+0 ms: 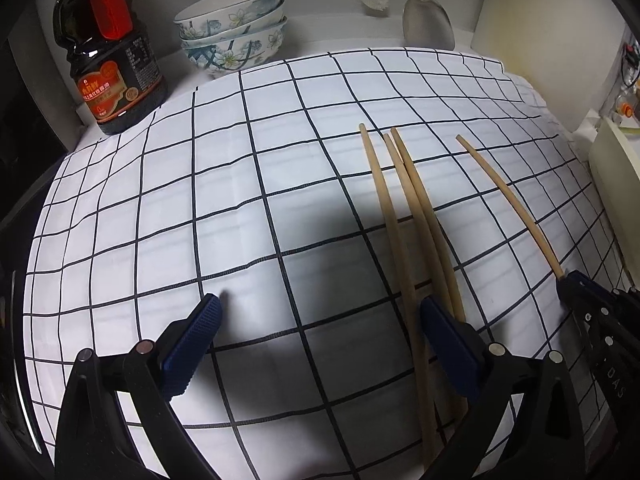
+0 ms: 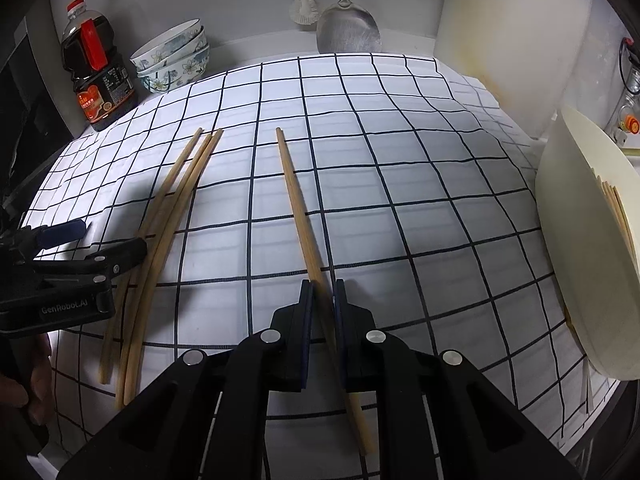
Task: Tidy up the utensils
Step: 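Close the left gripper on one chopstick while the right closes on another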
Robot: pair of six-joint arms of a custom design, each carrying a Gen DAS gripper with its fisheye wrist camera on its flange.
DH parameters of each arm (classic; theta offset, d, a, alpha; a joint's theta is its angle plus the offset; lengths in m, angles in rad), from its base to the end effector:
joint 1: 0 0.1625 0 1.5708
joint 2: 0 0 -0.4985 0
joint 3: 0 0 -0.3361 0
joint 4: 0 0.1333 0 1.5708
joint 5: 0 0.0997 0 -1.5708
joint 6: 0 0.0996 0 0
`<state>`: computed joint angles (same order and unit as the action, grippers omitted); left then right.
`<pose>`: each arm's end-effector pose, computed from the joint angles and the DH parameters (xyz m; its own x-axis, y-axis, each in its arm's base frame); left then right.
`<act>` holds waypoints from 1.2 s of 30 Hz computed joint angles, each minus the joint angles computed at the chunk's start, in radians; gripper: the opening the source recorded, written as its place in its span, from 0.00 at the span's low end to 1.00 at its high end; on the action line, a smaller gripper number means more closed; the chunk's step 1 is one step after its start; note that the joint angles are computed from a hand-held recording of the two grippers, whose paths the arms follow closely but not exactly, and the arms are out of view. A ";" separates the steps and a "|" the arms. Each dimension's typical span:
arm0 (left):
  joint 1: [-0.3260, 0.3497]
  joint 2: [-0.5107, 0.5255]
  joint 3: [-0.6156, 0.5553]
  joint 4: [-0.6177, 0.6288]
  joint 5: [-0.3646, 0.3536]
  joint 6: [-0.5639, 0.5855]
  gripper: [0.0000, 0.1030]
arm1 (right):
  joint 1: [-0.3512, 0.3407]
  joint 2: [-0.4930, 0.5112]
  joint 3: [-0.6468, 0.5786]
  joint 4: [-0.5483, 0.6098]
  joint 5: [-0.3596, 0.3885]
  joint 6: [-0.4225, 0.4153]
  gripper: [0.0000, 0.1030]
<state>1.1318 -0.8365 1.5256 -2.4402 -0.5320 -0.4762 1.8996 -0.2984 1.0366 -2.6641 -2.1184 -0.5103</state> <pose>-0.0994 -0.7273 0.2870 -0.6581 -0.3409 -0.6713 0.1310 0.8261 -0.5480 0.3509 -0.7764 0.0378 -0.6082 -0.5245 0.5958 -0.6874 0.7234 -0.0650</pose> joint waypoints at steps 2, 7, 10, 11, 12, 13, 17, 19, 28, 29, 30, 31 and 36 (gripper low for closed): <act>0.003 0.006 -0.011 -0.004 0.003 0.007 0.95 | -0.001 0.002 -0.007 0.009 0.012 0.000 0.11; 0.010 0.025 -0.048 0.001 0.006 0.014 0.95 | 0.001 0.030 -0.064 0.034 0.017 -0.032 0.31; 0.011 0.035 -0.059 -0.014 0.013 0.024 0.95 | 0.003 0.051 -0.099 0.043 0.017 -0.069 0.33; 0.011 0.036 -0.057 -0.021 0.016 0.026 0.95 | 0.002 0.053 -0.104 0.047 0.023 -0.076 0.33; 0.012 0.040 -0.060 -0.026 0.018 0.031 0.94 | 0.001 0.056 -0.111 0.053 0.028 -0.084 0.33; 0.011 0.040 -0.054 -0.037 0.022 0.035 0.94 | 0.001 0.057 -0.116 0.061 0.033 -0.089 0.33; 0.002 0.041 -0.031 -0.096 0.021 0.075 0.81 | 0.004 0.056 -0.113 0.066 0.037 -0.117 0.14; -0.006 0.040 -0.022 -0.115 0.013 0.099 0.62 | 0.006 0.057 -0.114 0.072 0.032 -0.119 0.06; -0.021 0.033 -0.004 -0.141 -0.043 0.132 0.07 | -0.010 0.024 -0.084 0.101 0.088 -0.004 0.06; -0.019 0.029 -0.009 -0.126 -0.055 0.118 0.07 | -0.013 0.016 -0.078 0.105 0.104 0.018 0.06; -0.017 0.023 -0.013 -0.109 -0.071 0.099 0.07 | -0.014 0.008 -0.069 0.102 0.116 0.032 0.06; -0.017 0.017 -0.015 -0.095 -0.082 0.085 0.07 | -0.015 0.002 -0.065 0.105 0.126 0.044 0.06; -0.033 -0.012 -0.010 -0.062 -0.096 0.061 0.07 | -0.012 -0.028 -0.051 0.114 0.166 0.088 0.06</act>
<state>1.0984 -0.8486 1.5157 -2.5017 -0.6281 -0.4153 1.8871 -0.3260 0.9856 -2.5505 -1.9521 -0.4224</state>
